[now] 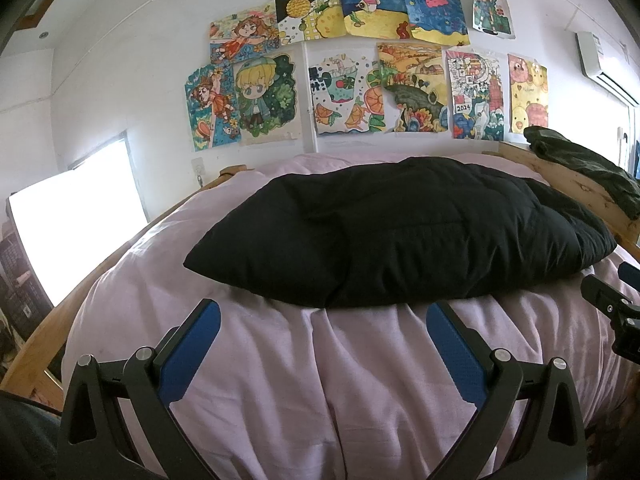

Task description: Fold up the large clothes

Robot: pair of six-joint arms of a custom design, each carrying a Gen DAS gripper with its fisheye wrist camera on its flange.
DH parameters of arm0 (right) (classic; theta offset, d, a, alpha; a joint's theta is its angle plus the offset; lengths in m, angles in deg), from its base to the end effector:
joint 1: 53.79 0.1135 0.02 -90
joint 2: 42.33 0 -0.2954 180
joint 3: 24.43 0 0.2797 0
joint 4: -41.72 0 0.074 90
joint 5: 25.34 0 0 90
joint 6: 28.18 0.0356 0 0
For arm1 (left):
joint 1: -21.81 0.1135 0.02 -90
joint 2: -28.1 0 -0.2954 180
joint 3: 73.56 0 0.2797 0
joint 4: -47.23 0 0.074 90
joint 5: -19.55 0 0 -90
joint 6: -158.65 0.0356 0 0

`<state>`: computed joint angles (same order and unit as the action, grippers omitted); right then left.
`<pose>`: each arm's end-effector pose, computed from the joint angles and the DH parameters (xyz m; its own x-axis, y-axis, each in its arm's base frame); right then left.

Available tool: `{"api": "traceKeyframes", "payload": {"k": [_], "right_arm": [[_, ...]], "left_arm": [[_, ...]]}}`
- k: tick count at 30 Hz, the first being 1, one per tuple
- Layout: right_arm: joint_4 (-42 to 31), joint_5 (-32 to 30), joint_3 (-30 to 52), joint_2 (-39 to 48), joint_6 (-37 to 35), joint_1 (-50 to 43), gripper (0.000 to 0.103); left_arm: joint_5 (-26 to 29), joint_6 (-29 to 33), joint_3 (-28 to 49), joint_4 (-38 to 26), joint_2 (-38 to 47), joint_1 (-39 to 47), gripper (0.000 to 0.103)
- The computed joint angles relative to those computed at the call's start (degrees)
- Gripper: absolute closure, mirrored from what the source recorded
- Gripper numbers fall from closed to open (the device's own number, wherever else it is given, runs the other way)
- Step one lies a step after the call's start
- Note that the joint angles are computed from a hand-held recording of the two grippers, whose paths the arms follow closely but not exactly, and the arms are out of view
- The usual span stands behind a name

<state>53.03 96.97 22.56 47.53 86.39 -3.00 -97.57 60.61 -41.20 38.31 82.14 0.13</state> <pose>0.2126 0.2305 0.1641 -0.4535 0.0001 -0.8913 -0.1961 0.9755 0.0999 0.1894 -0.0579 0.1955 -0.4634 0.0502 -0.8847 -0.1016 0.9888 0.1094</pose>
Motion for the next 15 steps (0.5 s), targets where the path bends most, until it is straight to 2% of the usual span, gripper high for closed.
{"api": "traceKeyframes", "payload": {"k": [15], "right_arm": [[-0.01,0.06,0.01,0.04,0.08,0.03,0.000]], "left_arm": [[0.87,-0.21,0.29,-0.86,0.15,0.17,0.002]]}}
